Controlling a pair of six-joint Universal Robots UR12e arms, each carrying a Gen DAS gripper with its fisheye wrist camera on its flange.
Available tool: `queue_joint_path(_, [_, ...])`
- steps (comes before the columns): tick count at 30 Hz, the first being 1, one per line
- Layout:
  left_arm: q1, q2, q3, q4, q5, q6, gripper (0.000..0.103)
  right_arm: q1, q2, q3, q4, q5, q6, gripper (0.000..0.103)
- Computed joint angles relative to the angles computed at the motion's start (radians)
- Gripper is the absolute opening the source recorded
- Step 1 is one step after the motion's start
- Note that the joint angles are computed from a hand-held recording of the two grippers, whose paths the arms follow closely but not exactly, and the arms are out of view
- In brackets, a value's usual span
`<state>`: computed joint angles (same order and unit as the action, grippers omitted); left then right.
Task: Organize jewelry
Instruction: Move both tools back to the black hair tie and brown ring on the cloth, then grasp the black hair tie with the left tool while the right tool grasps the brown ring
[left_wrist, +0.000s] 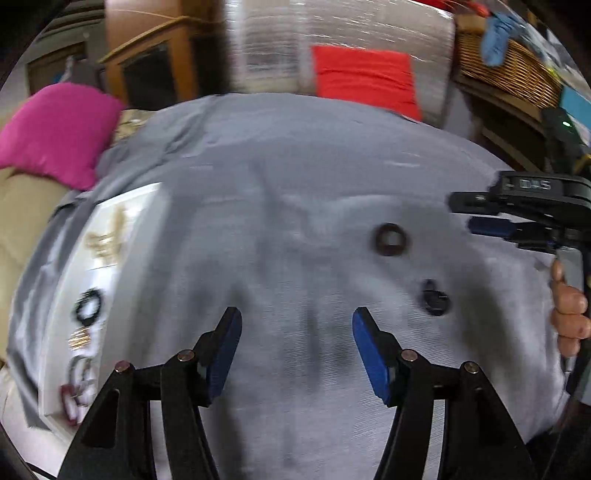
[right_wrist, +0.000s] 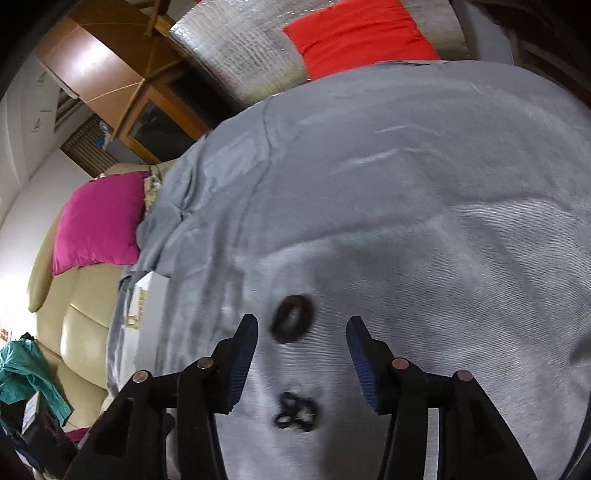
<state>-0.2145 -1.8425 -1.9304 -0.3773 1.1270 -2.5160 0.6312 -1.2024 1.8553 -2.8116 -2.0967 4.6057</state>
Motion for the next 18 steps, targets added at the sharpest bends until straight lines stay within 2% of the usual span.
queue_joint_path(2, [-0.016,-0.003,0.006,-0.034,-0.018,0.013,0.063,-0.005,-0.009,0.017,-0.001,0.003,0.011,0.050])
queue_joint_path(6, [-0.041,-0.007,0.012,-0.080,-0.056,0.036,0.063,-0.011,-0.026,0.051,-0.021,-0.007,0.034,0.049])
queue_joint_path(12, [-0.067,-0.011,0.009,-0.087,-0.096,0.070,0.063,-0.023,-0.031,0.078,-0.049,0.006,0.053,0.049])
queue_joint_path(18, [-0.086,-0.026,0.026,-0.124,-0.089,0.064,0.063,-0.030,-0.024,0.083,-0.074,0.012,0.050,0.049])
